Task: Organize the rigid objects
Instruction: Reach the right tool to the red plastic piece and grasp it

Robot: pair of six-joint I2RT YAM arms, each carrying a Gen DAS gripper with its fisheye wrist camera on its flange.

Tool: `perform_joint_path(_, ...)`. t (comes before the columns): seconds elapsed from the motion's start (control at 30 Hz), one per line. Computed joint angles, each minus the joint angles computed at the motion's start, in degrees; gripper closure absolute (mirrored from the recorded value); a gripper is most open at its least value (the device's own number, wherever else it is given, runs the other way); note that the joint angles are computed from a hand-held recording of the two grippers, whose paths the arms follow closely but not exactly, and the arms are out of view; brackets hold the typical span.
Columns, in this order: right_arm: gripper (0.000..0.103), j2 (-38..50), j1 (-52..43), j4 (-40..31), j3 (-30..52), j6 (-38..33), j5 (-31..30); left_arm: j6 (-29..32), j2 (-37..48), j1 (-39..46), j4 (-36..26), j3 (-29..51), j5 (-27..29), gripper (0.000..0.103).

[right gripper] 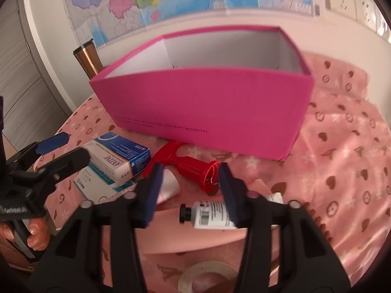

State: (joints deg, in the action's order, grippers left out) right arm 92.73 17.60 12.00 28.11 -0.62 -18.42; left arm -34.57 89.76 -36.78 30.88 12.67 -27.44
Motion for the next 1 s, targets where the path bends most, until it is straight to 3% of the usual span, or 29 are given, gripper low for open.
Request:
perform_joint_path(0.2,0.062,5.13,0.04,-1.72,3.32,1.75,0.13,0.25,1.94,1.18,1.69,-0.04,1.49,0.0)
perform_joint_path(0.23,0.065,5.26,-0.18,-1.95,3.61,1.74,-0.36,0.39,2.25,1.41,1.97,-0.01,1.81,0.0)
perform_joint_path(0.3,0.088,5.9,-1.23,-2.31,4.09,1.49,-2.03,0.76,3.06,1.7,2.47,0.24,2.42,0.0)
perform_joint_path(0.47,0.096,6.03,-5.06,-2.92,4.21,0.45,-7.5,1.64,4.14,2.26,3.34,0.53,3.46,0.0)
perform_joint_path(0.57,0.098,3.43,-7.72,-4.57,3.2,-1.49,-13.23,2.1,4.21,2.43,3.66,0.53,4.07,0.0)
perform_joint_path(0.83,0.1,-5.74,-12.52,-12.24,2.09,-5.2,-21.76,4.17,4.73,1.73,4.9,1.04,6.12,0.0)
perform_joint_path(1.0,0.101,-7.04,-13.88,-12.9,2.03,-5.42,-20.85,5.26,6.23,0.61,5.23,2.0,7.49,0.0)
